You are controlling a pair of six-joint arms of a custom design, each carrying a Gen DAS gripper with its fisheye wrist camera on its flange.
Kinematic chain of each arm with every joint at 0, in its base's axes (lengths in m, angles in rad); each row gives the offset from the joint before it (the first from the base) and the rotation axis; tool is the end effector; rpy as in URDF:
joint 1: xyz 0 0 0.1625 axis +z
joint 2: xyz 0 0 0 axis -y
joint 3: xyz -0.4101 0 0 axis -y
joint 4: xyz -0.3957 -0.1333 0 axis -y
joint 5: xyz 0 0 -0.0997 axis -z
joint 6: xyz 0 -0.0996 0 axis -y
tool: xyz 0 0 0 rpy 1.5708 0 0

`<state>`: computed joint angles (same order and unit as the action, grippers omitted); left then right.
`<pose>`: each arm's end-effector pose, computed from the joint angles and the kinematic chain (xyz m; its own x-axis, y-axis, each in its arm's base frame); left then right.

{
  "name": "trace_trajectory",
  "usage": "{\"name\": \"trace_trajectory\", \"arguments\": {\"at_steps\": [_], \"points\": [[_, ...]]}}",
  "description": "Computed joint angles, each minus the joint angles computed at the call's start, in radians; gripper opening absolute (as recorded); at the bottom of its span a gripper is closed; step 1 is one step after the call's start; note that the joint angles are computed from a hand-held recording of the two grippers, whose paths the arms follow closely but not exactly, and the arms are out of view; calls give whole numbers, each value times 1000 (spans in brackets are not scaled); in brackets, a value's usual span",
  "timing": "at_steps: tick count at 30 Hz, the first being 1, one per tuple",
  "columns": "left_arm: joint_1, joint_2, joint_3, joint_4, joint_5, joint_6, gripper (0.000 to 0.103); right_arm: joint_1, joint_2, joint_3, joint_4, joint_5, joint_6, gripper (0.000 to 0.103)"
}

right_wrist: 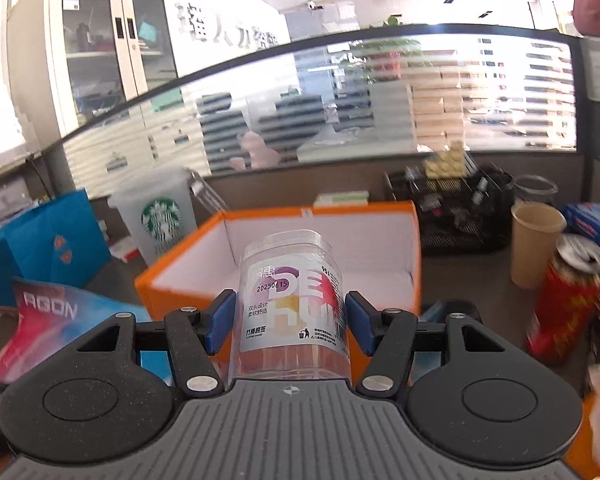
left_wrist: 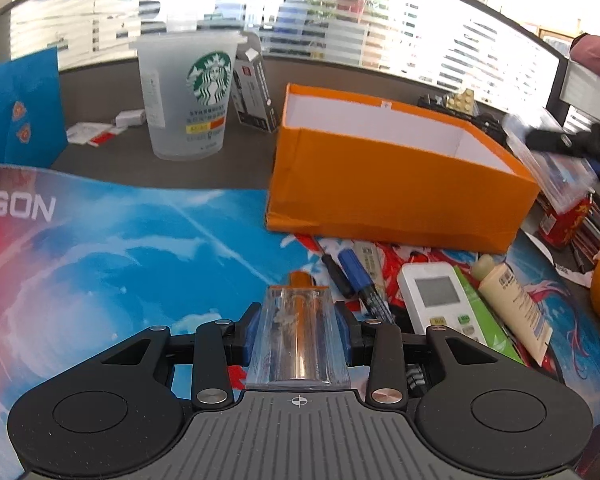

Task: Organize rigid objects
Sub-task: 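Lower the jar into the orange box and open the right gripper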

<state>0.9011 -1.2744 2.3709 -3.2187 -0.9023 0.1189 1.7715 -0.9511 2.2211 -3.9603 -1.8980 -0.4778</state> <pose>-0.1118 -0.4553 0.1884 -0.7483 0.3101 -0.5864 0.6219 0.6355 -0.4576 0.1957 -0.4539 0.1670 -0.8352 -0.1125 0.5383 -0.5304 0.4230 -0.7347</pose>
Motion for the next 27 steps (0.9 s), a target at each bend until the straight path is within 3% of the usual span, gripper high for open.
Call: {"name": "trace_trajectory", "arguments": {"at_steps": [8, 18, 24, 27], "points": [[22, -14, -26, 37, -26, 1, 35, -26, 25, -214, 289, 3, 75, 57], [50, -33, -28, 70, -29, 2, 35, -29, 137, -486, 713, -251, 91, 57], [62, -33, -33, 90, -40, 8, 35, -25, 188, -586, 873, -378, 78, 57], [71, -32, -38, 113, -47, 9, 35, -27, 194, -619, 969, -411, 112, 57]]}}
